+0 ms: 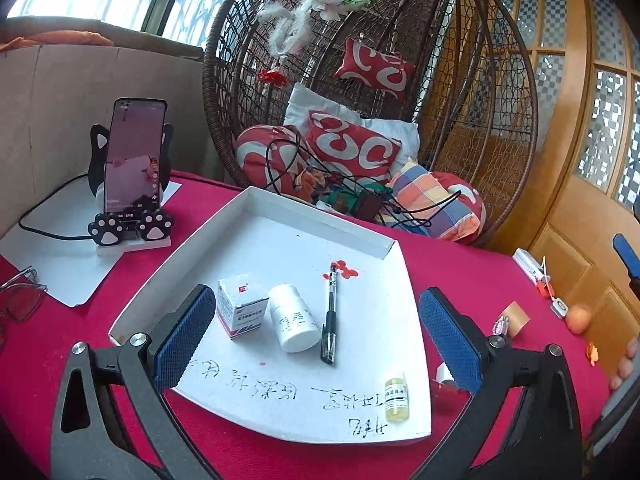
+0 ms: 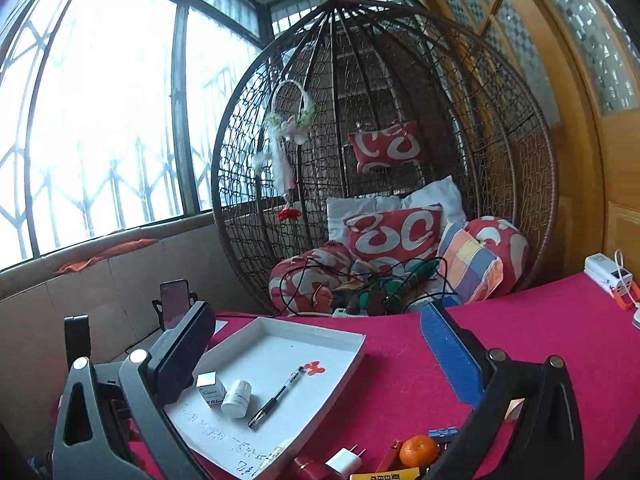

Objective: Organize rigid objects
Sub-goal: 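Carry the pen and medicine box into the white tray and open both tools, then lower the left tool onto the yellow lighter and close it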

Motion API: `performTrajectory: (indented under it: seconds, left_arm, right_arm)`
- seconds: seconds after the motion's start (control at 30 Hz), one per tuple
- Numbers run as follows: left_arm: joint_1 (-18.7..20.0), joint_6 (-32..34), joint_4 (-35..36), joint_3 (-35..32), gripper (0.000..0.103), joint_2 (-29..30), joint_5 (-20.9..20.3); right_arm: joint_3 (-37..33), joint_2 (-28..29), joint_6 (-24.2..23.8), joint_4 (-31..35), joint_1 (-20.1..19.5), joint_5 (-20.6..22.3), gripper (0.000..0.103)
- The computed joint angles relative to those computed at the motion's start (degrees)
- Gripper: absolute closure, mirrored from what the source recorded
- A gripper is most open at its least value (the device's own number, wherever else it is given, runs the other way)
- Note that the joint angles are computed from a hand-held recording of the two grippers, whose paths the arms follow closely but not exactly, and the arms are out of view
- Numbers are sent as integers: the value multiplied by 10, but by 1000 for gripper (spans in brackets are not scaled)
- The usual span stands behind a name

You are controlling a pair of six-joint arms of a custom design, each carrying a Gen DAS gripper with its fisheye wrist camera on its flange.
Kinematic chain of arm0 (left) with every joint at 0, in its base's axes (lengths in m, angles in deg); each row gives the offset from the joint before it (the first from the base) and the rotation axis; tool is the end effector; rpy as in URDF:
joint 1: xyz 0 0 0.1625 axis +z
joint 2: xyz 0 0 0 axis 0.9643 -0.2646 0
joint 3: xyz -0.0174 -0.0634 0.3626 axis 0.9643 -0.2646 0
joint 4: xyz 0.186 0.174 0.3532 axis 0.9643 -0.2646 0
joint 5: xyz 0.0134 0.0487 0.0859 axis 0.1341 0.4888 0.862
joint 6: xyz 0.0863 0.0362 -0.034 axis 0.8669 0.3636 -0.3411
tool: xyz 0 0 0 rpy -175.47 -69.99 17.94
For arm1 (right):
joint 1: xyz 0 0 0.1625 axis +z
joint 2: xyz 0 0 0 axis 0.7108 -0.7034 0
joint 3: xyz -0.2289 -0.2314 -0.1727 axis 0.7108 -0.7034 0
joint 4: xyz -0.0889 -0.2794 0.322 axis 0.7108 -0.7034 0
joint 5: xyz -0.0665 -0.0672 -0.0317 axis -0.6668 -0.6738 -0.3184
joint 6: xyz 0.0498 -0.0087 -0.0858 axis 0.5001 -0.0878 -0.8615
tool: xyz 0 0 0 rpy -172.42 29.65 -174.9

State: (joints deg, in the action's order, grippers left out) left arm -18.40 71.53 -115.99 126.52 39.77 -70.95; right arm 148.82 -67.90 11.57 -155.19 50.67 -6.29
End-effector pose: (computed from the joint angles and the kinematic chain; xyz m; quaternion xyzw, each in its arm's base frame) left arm -0.1807 -0.6679 0.1849 -0.0319 0.7618 -0.5783 0.2902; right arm 0.2446 -0.7545 0.2212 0.4116 -0.7733 0.4823 0.0013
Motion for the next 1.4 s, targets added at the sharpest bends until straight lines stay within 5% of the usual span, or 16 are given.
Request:
performTrajectory:
  seconds: [0.1,0.27,0.33,0.43,0.63,0.7,0.83,1.0,1.23,1.4]
  left_arm:
    - [-4,-1,36,-3,0,5,-33]
    - [-7,-12,128,-23,0,25,-88]
    - [-7,-27,192,-37,0,34,-115]
    - [-5,-28,285,-76,0,58,-149]
    - [4,11,444,-198,3,129,-186]
    - [6,22,493,-244,25,156,-181]
    - [8,53,560,-323,30,204,-163]
    - [9,62,615,-363,66,230,-131]
    - [1,72,592,-314,77,208,-119]
    - [1,72,632,-363,77,236,-109]
  right_arm:
    - [-19,-3,28,-8,-3,-46,0]
    - [-24,-6,54,18,-42,-26,0]
    - [-23,-5,51,18,-53,-51,0]
    - [-23,-3,51,20,-71,-91,0]
    - [-51,3,123,87,-107,-116,0]
    - [-56,1,139,111,-113,-113,0]
    - [-66,-1,173,148,-126,-73,0]
    - [-82,1,212,193,-139,-51,0]
    - [-94,5,208,233,-139,-48,0]
    - [-96,6,211,237,-137,-57,0]
